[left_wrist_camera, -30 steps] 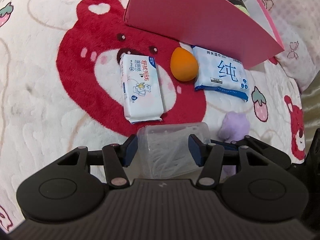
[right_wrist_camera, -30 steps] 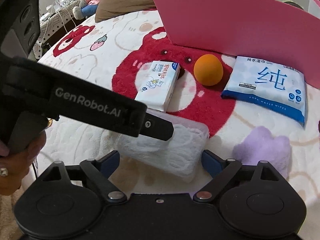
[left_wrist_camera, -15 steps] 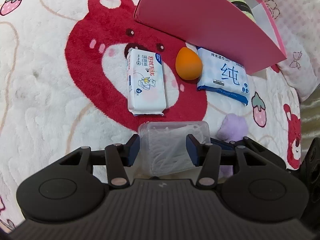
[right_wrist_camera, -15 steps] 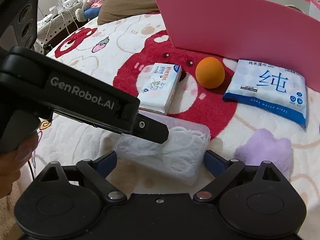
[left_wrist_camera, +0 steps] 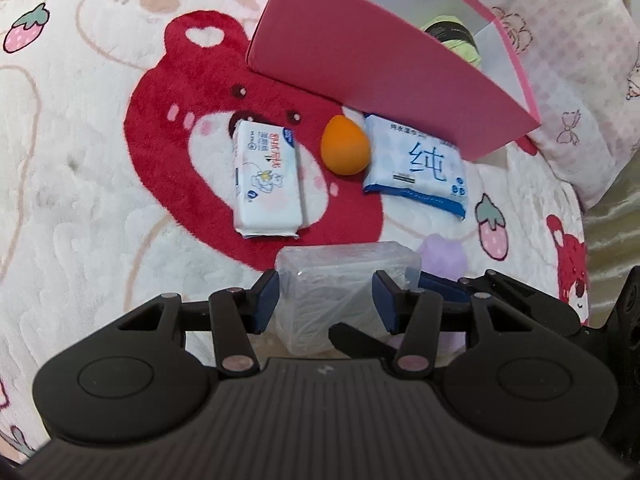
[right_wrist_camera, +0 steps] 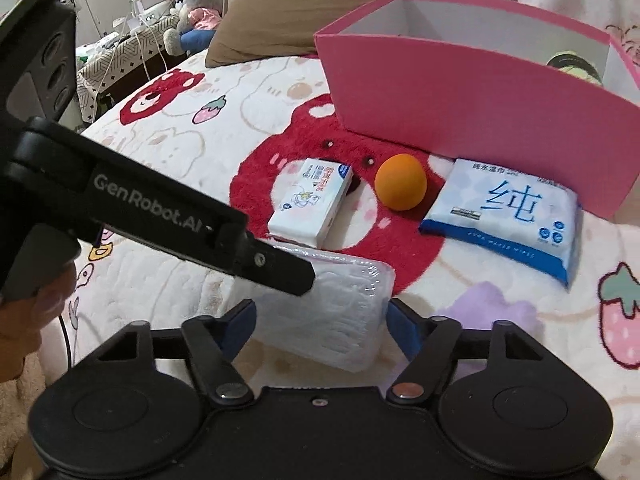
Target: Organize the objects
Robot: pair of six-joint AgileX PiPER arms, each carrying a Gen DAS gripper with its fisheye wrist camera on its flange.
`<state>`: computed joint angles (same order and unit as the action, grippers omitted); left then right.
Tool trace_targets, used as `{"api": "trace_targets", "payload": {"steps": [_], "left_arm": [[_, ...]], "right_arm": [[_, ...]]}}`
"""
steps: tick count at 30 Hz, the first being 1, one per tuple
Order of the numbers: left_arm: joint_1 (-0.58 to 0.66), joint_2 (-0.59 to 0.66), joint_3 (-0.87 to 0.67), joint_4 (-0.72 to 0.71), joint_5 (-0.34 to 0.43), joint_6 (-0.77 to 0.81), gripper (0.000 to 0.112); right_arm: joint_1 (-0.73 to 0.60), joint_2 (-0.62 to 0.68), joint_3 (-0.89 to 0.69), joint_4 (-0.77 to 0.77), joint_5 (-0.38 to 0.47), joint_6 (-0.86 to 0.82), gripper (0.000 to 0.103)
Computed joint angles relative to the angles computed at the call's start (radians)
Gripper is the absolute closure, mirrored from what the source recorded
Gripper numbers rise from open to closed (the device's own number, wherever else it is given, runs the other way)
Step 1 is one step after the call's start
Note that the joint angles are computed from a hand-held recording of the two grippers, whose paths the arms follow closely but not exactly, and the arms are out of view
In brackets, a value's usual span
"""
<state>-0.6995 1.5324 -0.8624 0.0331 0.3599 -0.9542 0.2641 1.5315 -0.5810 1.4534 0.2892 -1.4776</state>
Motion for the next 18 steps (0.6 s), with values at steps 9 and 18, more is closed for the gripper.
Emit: {"api": "trace_targets", "payload": {"steps": [9,18], "left_arm": [[-0.081,-0.025,0.001,0.226,-0.011,-0.299,0.063],[-0.157,-0.046,-0.053,0.427,0.044,-0.482,0.063]], "right_arm": [[-0.065,-0.076,0.038,0.054,0.028,-0.085,0.039],[-0.142,-0.19,0.077,0.017,0.074,-0.092,0.044]]}}
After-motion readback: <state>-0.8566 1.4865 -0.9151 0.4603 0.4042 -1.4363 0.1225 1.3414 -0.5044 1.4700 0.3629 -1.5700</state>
